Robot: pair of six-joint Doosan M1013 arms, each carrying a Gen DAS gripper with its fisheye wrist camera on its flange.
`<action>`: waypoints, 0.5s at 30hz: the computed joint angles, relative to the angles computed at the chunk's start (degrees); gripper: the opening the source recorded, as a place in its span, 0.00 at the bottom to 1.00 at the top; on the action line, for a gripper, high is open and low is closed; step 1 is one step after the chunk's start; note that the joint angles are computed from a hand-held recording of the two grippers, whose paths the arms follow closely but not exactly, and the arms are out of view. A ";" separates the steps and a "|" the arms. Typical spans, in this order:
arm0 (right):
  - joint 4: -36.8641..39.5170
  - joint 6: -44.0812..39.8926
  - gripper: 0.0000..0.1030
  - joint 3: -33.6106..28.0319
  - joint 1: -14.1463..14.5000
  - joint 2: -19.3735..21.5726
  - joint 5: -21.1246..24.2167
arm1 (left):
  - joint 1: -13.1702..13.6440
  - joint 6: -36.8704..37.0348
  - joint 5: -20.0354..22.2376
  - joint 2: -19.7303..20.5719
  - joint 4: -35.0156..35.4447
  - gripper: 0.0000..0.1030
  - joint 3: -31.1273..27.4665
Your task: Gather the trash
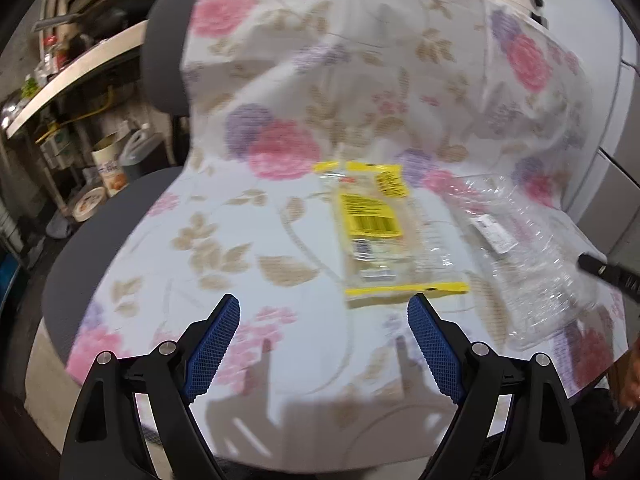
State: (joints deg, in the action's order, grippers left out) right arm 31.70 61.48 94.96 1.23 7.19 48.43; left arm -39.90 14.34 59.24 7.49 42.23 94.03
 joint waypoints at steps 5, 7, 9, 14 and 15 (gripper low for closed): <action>-0.58 -4.91 0.66 2.39 0.69 -2.14 -4.44 | 1.54 3.91 -1.33 2.97 -3.50 0.85 -3.35; -0.71 -6.05 0.66 2.56 0.91 -2.31 -4.67 | 2.21 6.33 -1.76 4.46 -5.05 0.85 -5.03; -0.23 -7.18 0.66 2.79 0.93 -2.45 -4.82 | 2.74 8.99 -1.52 6.01 -6.86 0.86 -6.68; 1.24 -8.52 0.66 2.76 0.21 -2.18 -3.62 | 3.82 13.49 1.95 9.86 -9.74 0.86 -10.27; 1.27 -8.51 0.66 2.85 0.10 -2.21 -3.59 | 3.92 13.20 1.58 9.86 -9.68 0.86 -10.14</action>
